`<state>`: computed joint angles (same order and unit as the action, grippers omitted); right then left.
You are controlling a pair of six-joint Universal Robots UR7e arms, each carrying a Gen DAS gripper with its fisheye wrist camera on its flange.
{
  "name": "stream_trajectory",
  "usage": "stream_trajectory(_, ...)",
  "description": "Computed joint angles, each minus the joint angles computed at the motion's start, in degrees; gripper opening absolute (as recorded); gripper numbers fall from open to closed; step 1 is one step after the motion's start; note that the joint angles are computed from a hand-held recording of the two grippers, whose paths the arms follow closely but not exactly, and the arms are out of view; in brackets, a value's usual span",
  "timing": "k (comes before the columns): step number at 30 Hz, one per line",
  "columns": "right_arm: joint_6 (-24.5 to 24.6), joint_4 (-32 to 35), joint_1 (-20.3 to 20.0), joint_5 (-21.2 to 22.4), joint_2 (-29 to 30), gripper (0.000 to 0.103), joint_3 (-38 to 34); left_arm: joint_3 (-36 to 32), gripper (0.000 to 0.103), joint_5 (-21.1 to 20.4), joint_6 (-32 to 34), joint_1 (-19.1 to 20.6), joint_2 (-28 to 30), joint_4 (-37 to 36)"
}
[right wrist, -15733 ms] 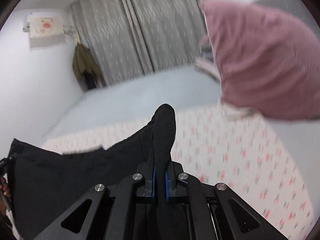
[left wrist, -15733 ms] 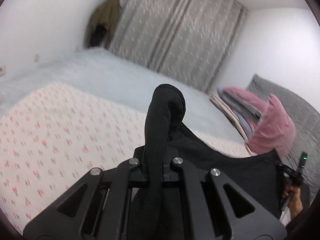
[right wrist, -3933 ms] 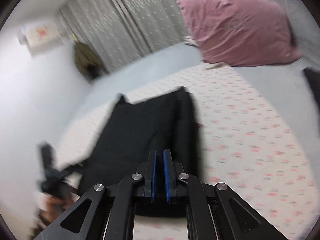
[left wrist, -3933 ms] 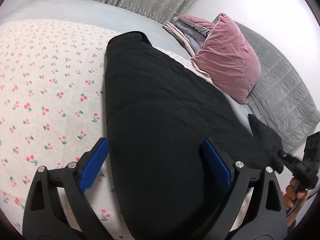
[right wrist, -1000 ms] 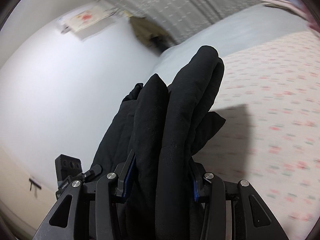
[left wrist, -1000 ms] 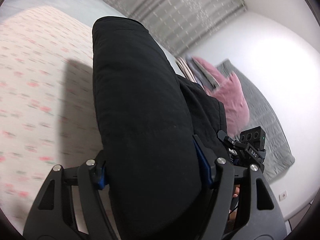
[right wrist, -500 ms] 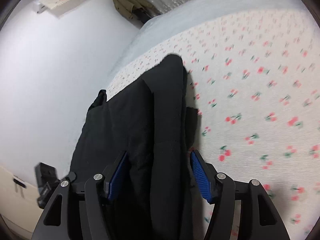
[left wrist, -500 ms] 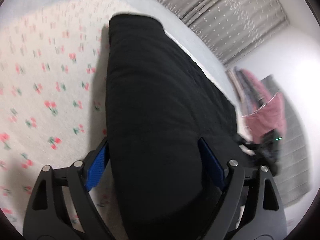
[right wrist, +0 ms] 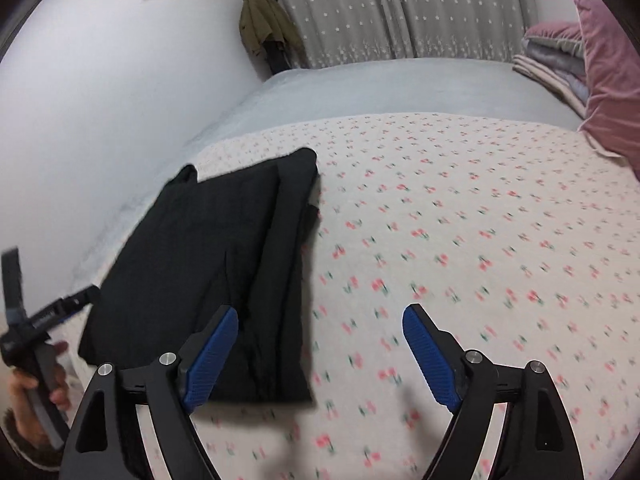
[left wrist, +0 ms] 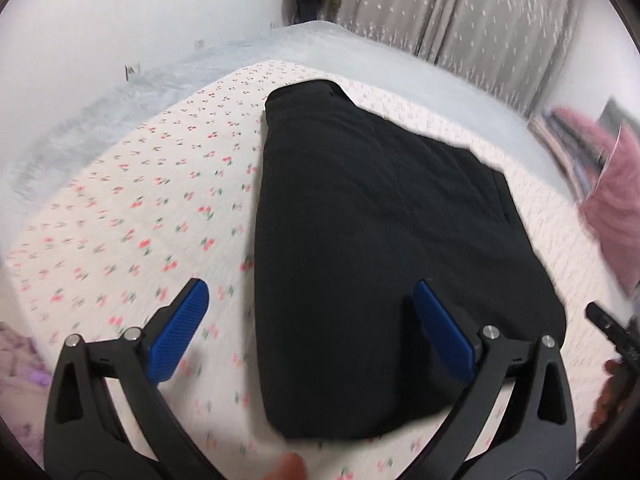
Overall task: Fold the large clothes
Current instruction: 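Release the coat bundle and withdraw both tools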
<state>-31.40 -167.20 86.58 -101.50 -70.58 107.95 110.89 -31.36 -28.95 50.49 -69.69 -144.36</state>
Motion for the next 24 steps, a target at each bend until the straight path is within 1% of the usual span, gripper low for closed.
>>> stream_trajectory(1,-0.73,-0.72,0.45,-1.99,-0.68,0.087,1.38,0.97,0.102,0.99,-1.76,-0.74,-0.57,2.28)
stream_trajectory(2,-1.22,-1.19,0.91,-3.67,-1.19,0.087,2.51,2.41,0.102,2.10,-2.85,-1.59,-0.92,2.64)
stream_trajectory(3,-1.56,-1.83,1.41,-4.96,-1.46,0.087,3.56,3.93,0.102,3.51,-5.75,-2.78,-1.36,4.34)
stream_trajectory(4,-1.82,-2.50,1.87,-6.22,-2.70,0.087,5.46,4.60,0.102,3.97,-7.48,-3.54,-1.57,5.39)
stream_trajectory(7,-2.94,-3.93,2.44,-7.90,-4.67,0.087,10.01,7.71,0.102,3.52,-12.95,-5.84,-2.87,7.59)
stream_trajectory(10,-5.39,-8.31,3.15,-9.07,-3.93,0.087,13.25,8.28,0.102,2.08,-17.69,-6.73,-2.53,11.70)
stream_trajectory(12,-6.91,-11.48,3.44,-9.59,-3.45,0.087,15.18,8.53,0.102,2.26,-21.47,-7.66,-2.17,15.12)
stream_trajectory(13,-7.41,-12.98,3.54,-9.84,-2.85,0.087,15.71,8.71,0.102,2.67,-22.35,-7.83,-1.87,15.62)
stream_trajectory(17,-8.73,-13.71,3.91,-10.98,-1.84,0.087,16.25,8.71,0.102,3.87,-26.04,-8.58,-0.81,19.08)
stream_trajectory(21,-10.13,-15.64,3.72,-11.81,-1.34,0.087,16.60,9.43,0.102,3.53,-26.11,-9.10,-0.41,18.36)
stream_trajectory(24,-10.10,-15.02,3.33,-11.92,-1.29,0.087,16.30,9.51,0.102,3.67,-25.49,-9.42,0.12,18.46)
